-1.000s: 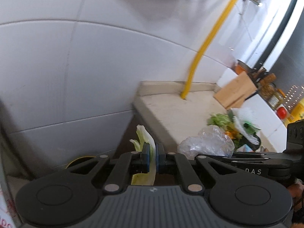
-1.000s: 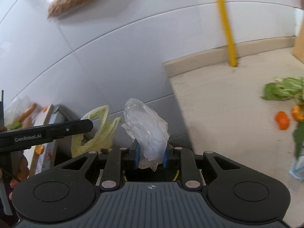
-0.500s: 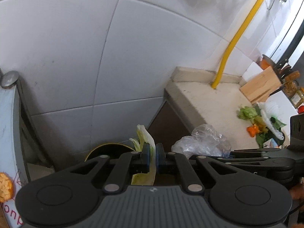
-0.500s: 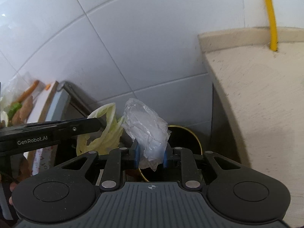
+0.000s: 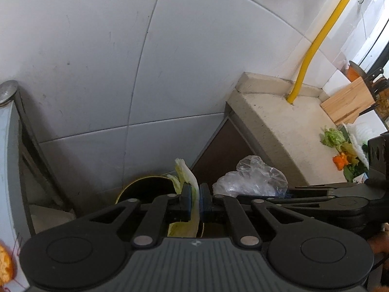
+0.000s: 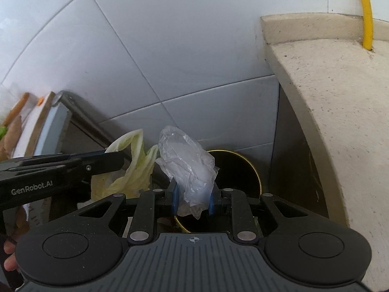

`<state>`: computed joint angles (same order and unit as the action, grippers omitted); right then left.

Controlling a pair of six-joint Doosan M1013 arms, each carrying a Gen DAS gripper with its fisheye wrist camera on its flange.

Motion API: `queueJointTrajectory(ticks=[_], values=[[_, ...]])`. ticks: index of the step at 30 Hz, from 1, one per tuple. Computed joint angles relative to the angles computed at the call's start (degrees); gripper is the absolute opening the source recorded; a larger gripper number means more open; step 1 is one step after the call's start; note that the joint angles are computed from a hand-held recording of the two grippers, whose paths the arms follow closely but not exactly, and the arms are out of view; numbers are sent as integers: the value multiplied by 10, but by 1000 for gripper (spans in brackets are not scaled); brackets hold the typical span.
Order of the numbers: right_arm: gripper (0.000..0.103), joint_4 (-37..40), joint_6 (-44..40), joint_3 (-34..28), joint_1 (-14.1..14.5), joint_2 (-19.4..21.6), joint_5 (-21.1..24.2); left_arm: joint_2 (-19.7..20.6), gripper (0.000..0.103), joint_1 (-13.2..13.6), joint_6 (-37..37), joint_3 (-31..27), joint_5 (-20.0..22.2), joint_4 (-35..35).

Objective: Collect trash
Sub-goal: 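Carry cabbage leaf and plastic bag with both tools over the black bin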

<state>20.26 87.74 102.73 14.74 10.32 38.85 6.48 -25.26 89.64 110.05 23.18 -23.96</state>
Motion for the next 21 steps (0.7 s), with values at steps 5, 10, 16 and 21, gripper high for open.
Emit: queueJointTrajectory(ticks=[5, 10, 16, 21], values=[[31, -5, 6, -10, 2, 14, 15, 8, 3, -3, -31, -6, 3, 44], [38, -10, 8, -18, 3, 25, 27, 17, 6, 0, -25, -13, 16, 36], [44, -19, 12, -25, 2, 41, 32, 26, 18, -3, -51, -19, 23, 67], [52, -14, 8, -31, 4, 53, 30, 27, 19, -2, -69, -19, 18, 76]])
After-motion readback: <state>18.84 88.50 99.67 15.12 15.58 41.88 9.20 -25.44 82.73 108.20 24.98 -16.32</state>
